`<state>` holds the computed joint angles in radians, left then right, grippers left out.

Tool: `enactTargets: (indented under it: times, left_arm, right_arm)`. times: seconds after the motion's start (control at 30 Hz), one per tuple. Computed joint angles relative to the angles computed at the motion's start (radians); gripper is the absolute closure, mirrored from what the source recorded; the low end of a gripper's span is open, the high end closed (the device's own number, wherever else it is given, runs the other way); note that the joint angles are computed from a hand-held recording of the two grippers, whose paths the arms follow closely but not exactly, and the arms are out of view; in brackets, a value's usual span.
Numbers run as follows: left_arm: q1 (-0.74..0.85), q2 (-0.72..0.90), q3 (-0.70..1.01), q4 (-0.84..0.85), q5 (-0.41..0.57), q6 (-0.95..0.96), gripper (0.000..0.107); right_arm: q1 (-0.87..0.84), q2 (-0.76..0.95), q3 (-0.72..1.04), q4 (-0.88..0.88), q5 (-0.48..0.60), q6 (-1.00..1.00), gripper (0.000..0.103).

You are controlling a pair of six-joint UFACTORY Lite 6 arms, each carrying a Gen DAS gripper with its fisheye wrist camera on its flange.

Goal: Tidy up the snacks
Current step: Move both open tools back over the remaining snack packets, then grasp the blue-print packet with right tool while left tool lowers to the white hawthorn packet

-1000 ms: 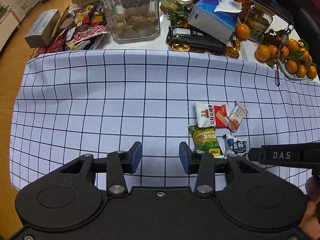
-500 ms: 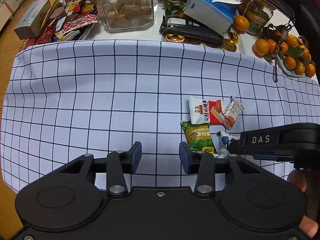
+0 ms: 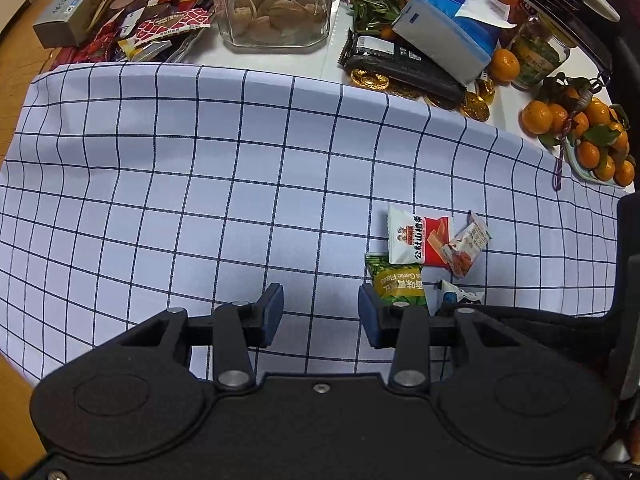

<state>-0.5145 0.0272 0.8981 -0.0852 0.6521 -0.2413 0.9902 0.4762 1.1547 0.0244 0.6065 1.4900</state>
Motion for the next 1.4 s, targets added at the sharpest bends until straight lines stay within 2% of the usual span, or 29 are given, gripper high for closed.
enactTargets:
  times: [0.17,0.4,0.97,1.13,1.4]
  left_arm:
    - [0.000,0.022,0.016,-0.012,-0.001,0.003,0.058]
    - [-0.030,0.063,0.038,-0.005,-0.023,-0.032,0.058]
    - [-0.126,0.162,0.100,0.059,-0.116,-0.183,0.058]
    - [-0.157,0.233,0.142,0.094,-0.137,-0.230,0.058]
    - [-0.167,0.313,0.185,0.059,-0.158,-0.223,0.058]
  right_arm:
    - [-0.022,0.044,0.006,0.085,-0.026,-0.095,0.066]
    - [-0.053,-0.034,-0.118,0.167,-0.102,-0.148,0.068]
    - [-0.065,-0.273,-0.360,0.198,-0.123,-0.143,0.070]
    - [-0.078,-0.370,-0.387,0.138,-0.071,-0.081,0.071]
    - [-0.066,-0.387,-0.369,0.113,-0.032,-0.049,0.071]
